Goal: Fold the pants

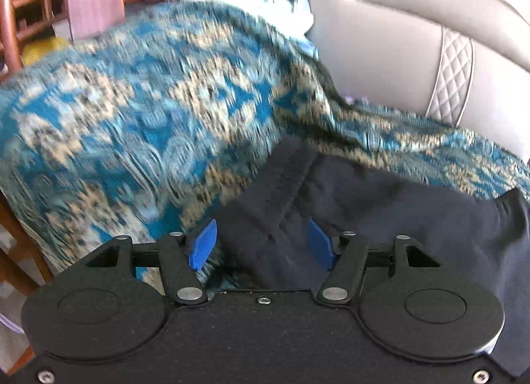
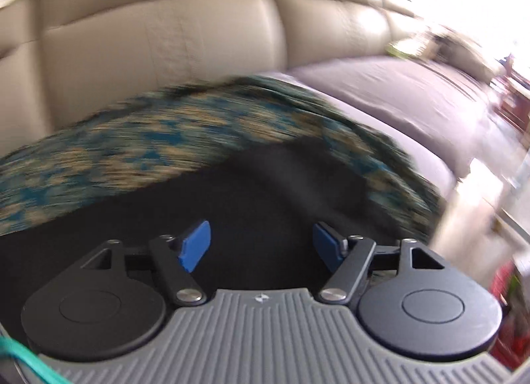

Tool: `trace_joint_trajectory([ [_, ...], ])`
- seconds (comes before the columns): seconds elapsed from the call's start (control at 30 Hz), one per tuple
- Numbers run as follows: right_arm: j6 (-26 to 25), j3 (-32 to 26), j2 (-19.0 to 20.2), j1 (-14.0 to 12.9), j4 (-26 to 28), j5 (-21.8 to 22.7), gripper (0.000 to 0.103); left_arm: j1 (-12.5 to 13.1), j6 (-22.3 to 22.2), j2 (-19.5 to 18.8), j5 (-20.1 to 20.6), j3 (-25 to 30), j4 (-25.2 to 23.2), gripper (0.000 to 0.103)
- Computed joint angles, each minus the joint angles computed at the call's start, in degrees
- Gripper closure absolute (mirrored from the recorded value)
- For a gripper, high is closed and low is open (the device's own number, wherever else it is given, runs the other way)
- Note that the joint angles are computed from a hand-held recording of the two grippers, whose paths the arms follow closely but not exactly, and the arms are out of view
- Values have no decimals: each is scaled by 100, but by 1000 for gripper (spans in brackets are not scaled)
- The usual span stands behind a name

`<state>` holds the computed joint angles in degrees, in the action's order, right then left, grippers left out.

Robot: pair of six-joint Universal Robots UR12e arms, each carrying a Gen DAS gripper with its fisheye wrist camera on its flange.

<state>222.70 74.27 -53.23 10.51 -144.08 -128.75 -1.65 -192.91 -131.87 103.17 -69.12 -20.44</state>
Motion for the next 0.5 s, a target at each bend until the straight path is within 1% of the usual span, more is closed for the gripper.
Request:
trace_joint_trajectory([
  [0.03, -315, -131, 85, 36, -216, 175, 20, -18, 97, 19, 85, -73, 268, 49],
  [0.07, -602, -274, 181, 75, -420, 370, 20, -34, 226, 27, 129, -142, 584, 63],
  [0.1, -904, -465, 311, 121, -621, 631, 20, -42, 352, 27, 112, -180, 829, 73],
  [0.13, -1108, -608, 409, 152, -743, 847, 20, -47, 471, 27, 42, -214, 1049, 76],
  [0.2, -1556, -1020, 697, 233, -988, 1427, 20, -29, 646, 8, -310, -245, 1365, 76],
  [0.23, -1700, -1222, 835, 280, -1021, 1639, 20, -16, 711, -15, -519, -242, 1463, 75],
  [0.3, -1966, -1753, 1177, 386, -949, 2112, 20, -20, 813, -100, -720, -180, 1525, 75],
  [0.4, -2355, -2515, 1666, 544, -835, 2616, 21, -30, 919, -338, -960, 71, 1492, 77],
  [0.43, -2453, -2734, 1806, 603, -801, 2677, 22, -27, 893, -425, -1025, 183, 1440, 77],
  [0.5, -2591, -3229, 2104, 711, -661, 2761, 30, -18, 753, -607, -1091, 405, 1326, 77],
])
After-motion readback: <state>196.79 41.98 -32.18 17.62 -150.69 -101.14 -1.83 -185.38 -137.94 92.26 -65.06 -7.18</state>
